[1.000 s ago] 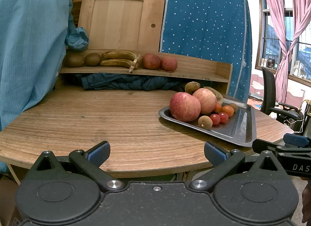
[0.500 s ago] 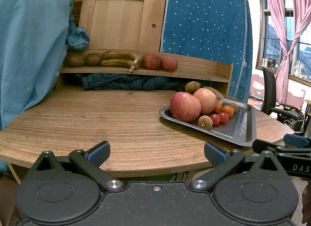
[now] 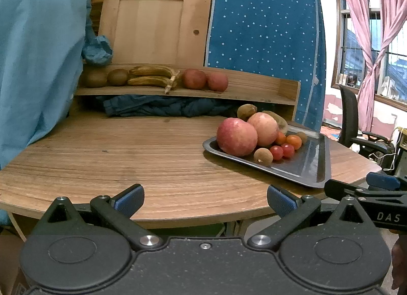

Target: Organize fruits

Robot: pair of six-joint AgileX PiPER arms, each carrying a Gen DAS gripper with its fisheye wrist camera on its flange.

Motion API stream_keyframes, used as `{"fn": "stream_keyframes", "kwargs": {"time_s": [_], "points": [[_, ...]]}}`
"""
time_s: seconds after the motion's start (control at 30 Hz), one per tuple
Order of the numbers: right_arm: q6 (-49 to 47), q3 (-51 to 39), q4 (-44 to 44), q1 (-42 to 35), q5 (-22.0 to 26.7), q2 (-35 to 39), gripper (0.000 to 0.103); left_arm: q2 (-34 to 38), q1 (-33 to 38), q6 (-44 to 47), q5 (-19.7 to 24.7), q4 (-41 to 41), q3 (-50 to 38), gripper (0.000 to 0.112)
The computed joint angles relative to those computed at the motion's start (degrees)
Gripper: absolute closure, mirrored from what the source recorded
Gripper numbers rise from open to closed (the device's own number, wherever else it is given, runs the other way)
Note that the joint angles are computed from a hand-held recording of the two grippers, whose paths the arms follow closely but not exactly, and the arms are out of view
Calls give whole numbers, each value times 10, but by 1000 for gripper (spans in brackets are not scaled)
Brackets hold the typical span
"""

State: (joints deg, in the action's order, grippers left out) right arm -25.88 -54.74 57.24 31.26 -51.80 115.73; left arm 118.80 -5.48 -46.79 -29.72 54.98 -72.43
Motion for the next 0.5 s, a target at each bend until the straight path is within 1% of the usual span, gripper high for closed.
{"fn": "stream_keyframes", "kwargs": {"time_s": [0.43, 0.5], "points": [[0, -1, 0, 2, 1, 1, 0, -1, 0, -8, 0, 7, 1, 10], [0, -2, -5, -2, 5, 0, 0, 0, 1, -21, -1, 22, -2, 10]]}}
